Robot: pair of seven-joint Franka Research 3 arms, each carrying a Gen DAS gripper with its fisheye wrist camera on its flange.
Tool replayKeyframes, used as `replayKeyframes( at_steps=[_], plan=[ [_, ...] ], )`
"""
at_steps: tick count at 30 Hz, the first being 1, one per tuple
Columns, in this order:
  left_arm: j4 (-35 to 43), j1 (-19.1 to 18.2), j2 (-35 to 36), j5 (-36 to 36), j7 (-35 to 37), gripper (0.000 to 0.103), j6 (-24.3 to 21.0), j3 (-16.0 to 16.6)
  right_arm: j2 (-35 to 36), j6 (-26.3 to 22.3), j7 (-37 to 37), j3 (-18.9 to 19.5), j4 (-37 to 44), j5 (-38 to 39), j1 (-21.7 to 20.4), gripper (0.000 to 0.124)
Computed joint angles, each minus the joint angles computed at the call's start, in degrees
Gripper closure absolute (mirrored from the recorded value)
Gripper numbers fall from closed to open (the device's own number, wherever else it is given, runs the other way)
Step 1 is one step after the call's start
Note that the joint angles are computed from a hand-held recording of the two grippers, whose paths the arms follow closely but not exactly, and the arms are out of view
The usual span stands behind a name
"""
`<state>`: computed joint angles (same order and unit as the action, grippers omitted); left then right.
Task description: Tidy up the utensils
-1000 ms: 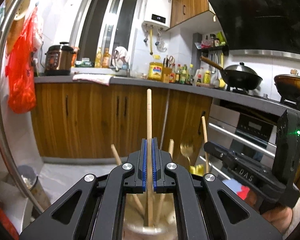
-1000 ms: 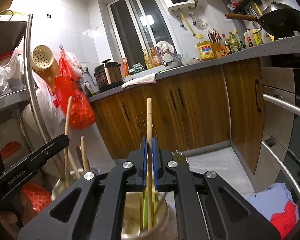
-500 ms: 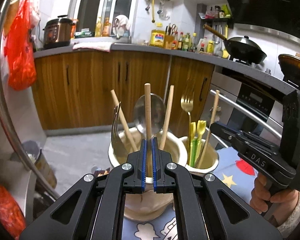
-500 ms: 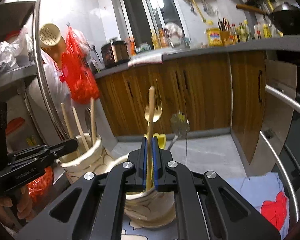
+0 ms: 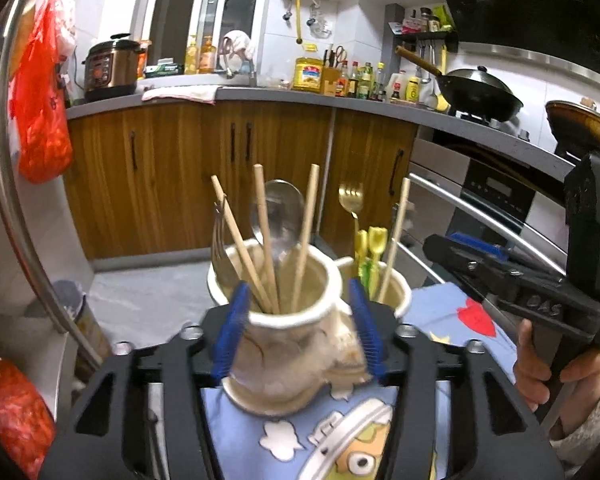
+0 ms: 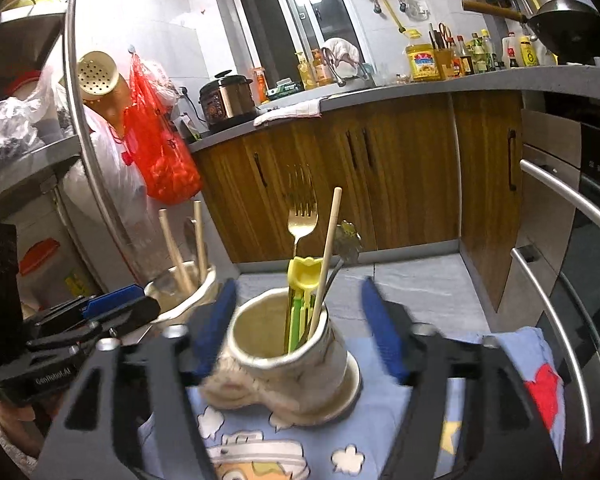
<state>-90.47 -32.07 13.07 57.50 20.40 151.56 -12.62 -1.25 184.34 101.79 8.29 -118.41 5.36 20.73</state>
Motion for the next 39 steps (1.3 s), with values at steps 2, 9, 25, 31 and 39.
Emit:
replayKeyframes(
  at_steps=[2, 9, 25, 31, 39],
  plan=[
    [-1.36, -0.47, -1.08, 1.10, -1.66, 0.034, -0.16, -0.07, -2.67, 0.28, 3.82, 2.32, -2.70, -3.77, -2.92, 0.042],
    [-7.14, -0.78, -4.62, 3.37, -8.60, 0.020, -3.06, -2.18, -11.23, -1.54, 9.77, 10.95, -10.82, -9.25, -12.55, 0.026],
    [-11.15, -2.99, -5.38, 19.99, -23.00, 0.007, -19.50, -5.02, -22.20, 2.53, 16.64, 40.32, -18.18, -13.08, -43.35, 0.026],
    [-12.19, -2.19, -5.30, 17.36, -22.39, 0.007, -18.00, -5.20, -20.58, 5.04, 14.60, 45.42, -19.25, -8.60, -48.32, 0.026],
    [-11.90, -3.30, -4.88, 19.65, -25.01, 0.007, -19.79, -5.25, -20.03, 9.13, 10.59, 49.12, -19.80, -2.68, -50.31, 0.026]
  ],
)
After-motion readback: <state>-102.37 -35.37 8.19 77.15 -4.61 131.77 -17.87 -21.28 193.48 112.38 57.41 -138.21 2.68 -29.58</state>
